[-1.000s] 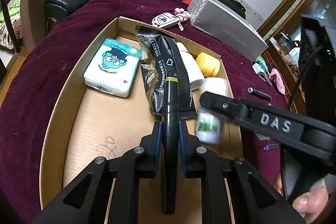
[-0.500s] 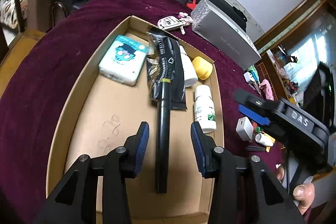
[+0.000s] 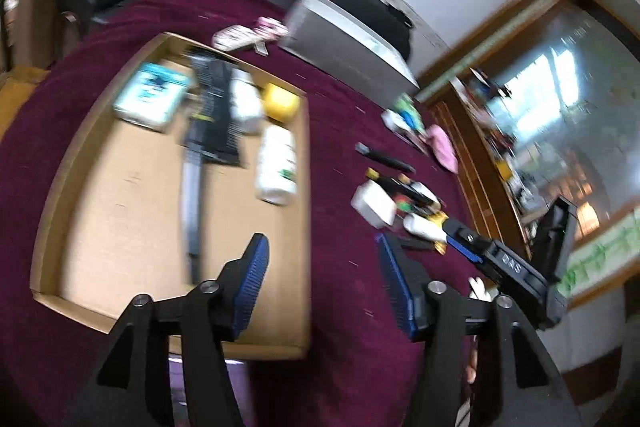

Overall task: Organize objects
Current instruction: 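Move both grippers back toward the remaining markers and white box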

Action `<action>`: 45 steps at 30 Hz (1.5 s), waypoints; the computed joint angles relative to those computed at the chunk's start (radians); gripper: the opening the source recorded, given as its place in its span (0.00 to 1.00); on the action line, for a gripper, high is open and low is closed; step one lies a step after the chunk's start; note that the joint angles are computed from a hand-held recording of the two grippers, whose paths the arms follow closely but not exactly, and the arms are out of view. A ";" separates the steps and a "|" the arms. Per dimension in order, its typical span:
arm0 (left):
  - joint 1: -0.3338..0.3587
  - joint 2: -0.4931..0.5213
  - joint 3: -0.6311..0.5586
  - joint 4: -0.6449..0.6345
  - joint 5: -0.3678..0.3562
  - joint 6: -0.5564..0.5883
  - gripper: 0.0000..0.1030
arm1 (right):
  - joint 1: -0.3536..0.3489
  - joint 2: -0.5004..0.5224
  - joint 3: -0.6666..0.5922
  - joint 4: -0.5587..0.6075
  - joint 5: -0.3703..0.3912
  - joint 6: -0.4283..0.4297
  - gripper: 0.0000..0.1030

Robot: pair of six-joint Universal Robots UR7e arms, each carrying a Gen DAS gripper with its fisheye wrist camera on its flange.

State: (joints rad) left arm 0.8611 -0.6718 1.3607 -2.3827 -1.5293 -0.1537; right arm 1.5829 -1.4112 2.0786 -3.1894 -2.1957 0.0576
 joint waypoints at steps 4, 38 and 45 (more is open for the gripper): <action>-0.035 0.043 -0.022 0.056 -0.050 0.009 0.52 | -0.049 -0.101 0.077 -0.038 0.007 0.011 0.55; -0.172 0.443 -0.329 0.000 0.336 0.113 0.52 | -0.299 -0.158 0.251 -0.427 0.218 -0.070 0.59; -0.177 0.503 -0.396 -0.021 0.367 0.156 0.55 | -0.311 -0.166 0.253 -0.401 0.235 -0.047 0.59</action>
